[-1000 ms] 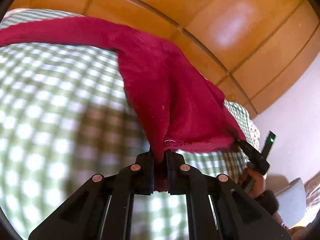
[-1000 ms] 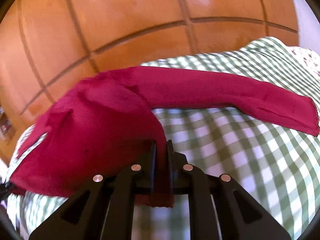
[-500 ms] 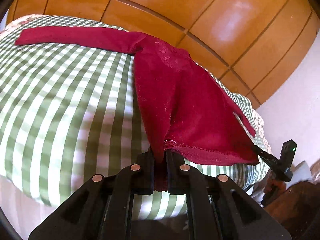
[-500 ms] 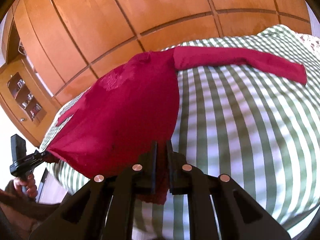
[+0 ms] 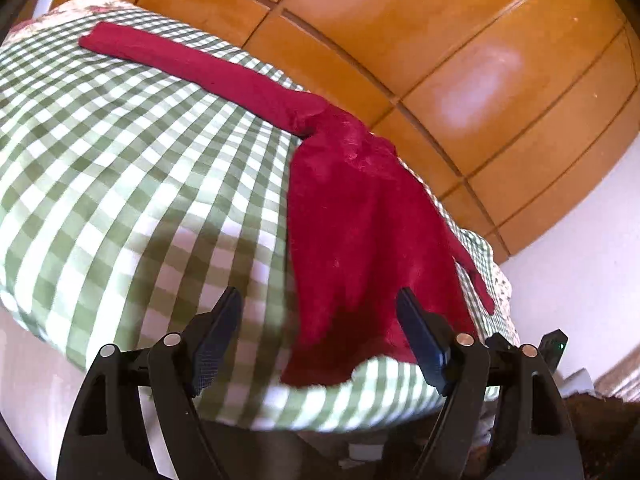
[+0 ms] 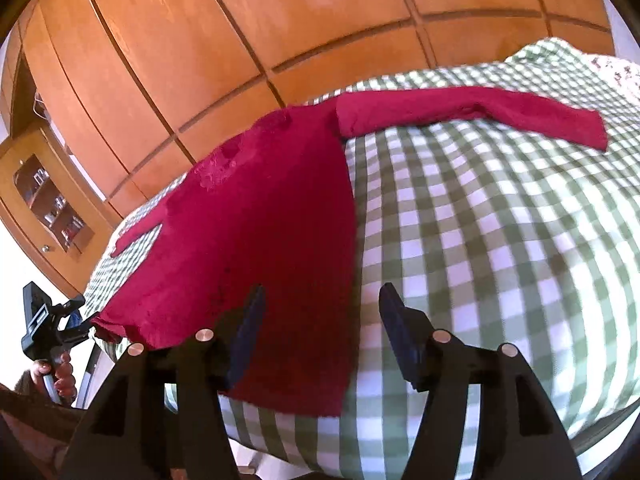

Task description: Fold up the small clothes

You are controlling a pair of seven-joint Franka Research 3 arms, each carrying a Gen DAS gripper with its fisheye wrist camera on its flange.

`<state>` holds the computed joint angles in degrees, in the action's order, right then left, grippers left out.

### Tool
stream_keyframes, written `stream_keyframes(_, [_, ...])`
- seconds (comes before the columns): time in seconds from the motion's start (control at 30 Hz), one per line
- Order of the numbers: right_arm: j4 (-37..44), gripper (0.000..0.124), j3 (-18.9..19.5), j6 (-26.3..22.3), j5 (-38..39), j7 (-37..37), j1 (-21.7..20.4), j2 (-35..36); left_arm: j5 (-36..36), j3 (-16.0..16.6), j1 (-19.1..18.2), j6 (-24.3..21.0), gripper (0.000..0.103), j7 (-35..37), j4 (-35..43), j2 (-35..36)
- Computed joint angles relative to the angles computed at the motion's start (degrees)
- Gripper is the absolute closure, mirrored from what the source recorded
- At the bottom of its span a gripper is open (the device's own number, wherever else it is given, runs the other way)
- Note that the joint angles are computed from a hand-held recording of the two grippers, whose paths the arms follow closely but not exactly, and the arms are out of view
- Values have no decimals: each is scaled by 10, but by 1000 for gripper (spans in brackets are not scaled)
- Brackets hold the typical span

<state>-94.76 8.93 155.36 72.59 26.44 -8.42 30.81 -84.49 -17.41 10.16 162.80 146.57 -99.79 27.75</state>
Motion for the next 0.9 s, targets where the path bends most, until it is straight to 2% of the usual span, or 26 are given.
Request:
stream_keyframes(0.03, [18, 66, -12, -7, -35, 38, 13, 15, 22, 4, -4, -11, 25, -22, 14, 14])
stream_keyframes(0.07, [32, 73, -24, -7, -73, 79, 27, 29, 72, 14, -14, -23, 32, -71, 31, 31])
stream_keyframes(0.1, [42, 97, -32, -8, -107, 114, 38, 39, 122, 23, -24, -32, 37, -117, 45, 46])
stream_keyframes(0.13, [54, 107, -36, -16, -136, 142, 44, 50, 182, 37, -42, -43, 44, -166, 65, 64])
stream_keyframes(0.2, [59, 115, -41, -1, -179, 172, 55, 57, 249, 55, -73, -1, 76, -201, 70, 74])
stream_keyframes(0.23, [52, 115, -40, 19, -192, 173, 57, 50, 283, 65, -84, -2, 98, -223, 74, 77])
stream_keyframes(0.27, [40, 116, -31, 41, -192, 163, 51, 39, 302, 63, -81, -16, 98, -235, 73, 74])
stream_keyframes(0.33, [16, 116, -16, 78, -187, 147, 32, 16, 301, 42, -66, 15, 98, -215, 38, 49])
stream_keyframes(0.43, [9, 117, -27, 39, -220, 176, 17, 9, 315, 11, -36, 6, 98, -196, -4, 14])
stream_keyframes(0.53, [23, 116, -44, -13, -276, 216, 21, 31, 406, 28, -56, -8, 98, -234, -19, 16])
stream_keyframes(0.57, [22, 112, -26, -1, -254, 200, 8, 34, 424, 25, -57, -1, 98, -232, -23, 19])
stream_keyframes(0.6, [25, 100, -7, 4, -227, 189, -7, 37, 427, 14, -50, 9, 98, -228, -25, 20])
stream_keyframes(0.63, [29, 89, 2, -1, -209, 183, -17, 38, 432, 5, -42, 9, 93, -232, -25, 20])
stream_keyframes(0.67, [33, 66, 15, 1, -183, 171, -28, 37, 435, -5, -29, -2, 86, -236, -20, 19])
stream_keyframes(0.7, [34, 59, 22, 13, -161, 157, -32, 35, 437, -14, -19, -4, 79, -240, -16, 20])
stream_keyframes(0.77, [49, 58, 20, 55, -149, 138, -20, 38, 414, -49, 12, 35, 43, -229, -25, 15])
stream_keyframes(0.83, [70, 58, 16, 94, -152, 137, -7, 47, 389, -91, 47, 73, 40, -213, -21, 23])
stream_keyframes(0.87, [84, 53, 19, 104, -154, 139, -6, 54, 384, -103, 60, 82, 40, -217, -22, 22])
stream_keyframes(0.9, [103, 51, 17, 101, -165, 152, -2, 64, 396, -95, 55, 89, 40, -239, -13, 27])
